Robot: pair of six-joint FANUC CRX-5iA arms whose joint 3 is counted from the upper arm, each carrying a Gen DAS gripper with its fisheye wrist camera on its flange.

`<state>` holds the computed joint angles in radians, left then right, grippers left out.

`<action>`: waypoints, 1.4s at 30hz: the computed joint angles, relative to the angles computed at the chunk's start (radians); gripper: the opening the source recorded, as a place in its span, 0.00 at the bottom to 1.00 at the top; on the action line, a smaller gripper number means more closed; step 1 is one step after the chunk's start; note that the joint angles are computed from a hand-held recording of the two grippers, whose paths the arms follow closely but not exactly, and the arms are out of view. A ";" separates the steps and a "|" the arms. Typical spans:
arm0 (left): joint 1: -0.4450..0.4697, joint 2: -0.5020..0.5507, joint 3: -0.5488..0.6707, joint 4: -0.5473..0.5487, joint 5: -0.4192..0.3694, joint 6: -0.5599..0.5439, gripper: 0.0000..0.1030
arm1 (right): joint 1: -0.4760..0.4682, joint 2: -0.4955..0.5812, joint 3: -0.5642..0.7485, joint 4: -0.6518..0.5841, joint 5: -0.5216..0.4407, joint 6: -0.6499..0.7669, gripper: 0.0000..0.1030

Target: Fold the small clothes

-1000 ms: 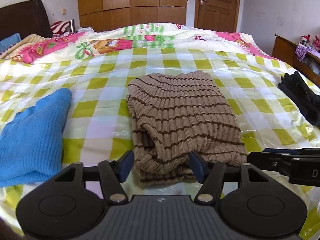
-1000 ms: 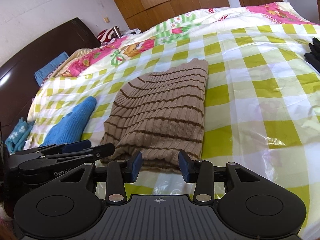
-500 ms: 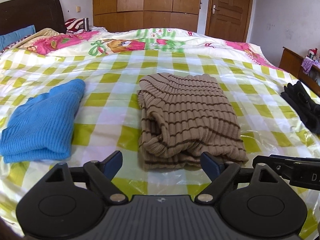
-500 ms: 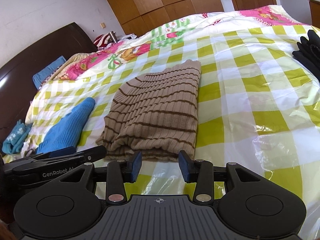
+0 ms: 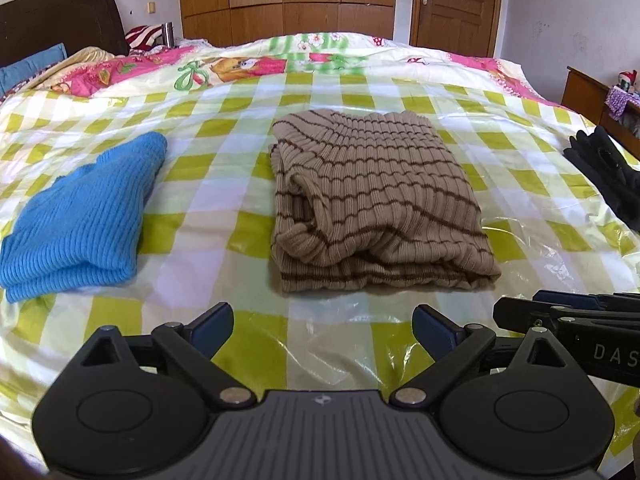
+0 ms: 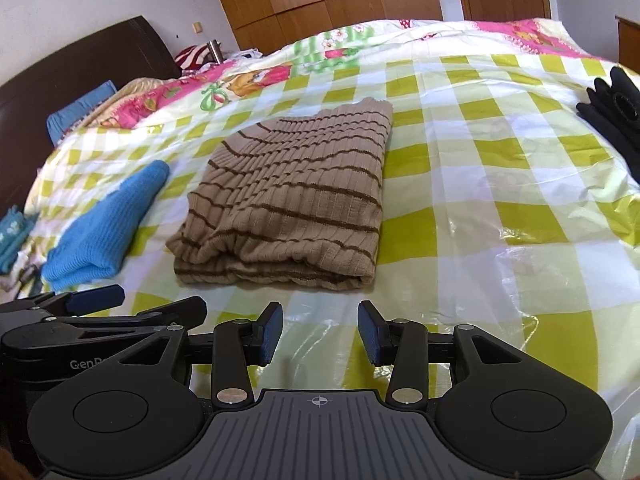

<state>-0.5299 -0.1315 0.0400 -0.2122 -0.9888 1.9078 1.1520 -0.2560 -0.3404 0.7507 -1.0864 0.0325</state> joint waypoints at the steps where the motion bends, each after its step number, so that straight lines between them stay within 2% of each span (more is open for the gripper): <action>1: 0.000 0.002 0.001 0.000 -0.003 0.003 1.00 | 0.000 0.001 0.001 -0.002 -0.001 0.005 0.40; 6: -0.007 0.005 0.003 -0.011 -0.010 0.004 1.00 | 0.006 0.016 0.014 -0.006 -0.026 0.028 0.44; 18: -0.024 0.019 0.022 -0.034 -0.039 0.009 1.00 | 0.009 0.025 0.023 -0.013 -0.052 0.033 0.44; 42: -0.026 0.020 0.023 -0.039 -0.050 0.010 1.00 | 0.016 0.037 0.036 -0.023 -0.081 0.044 0.44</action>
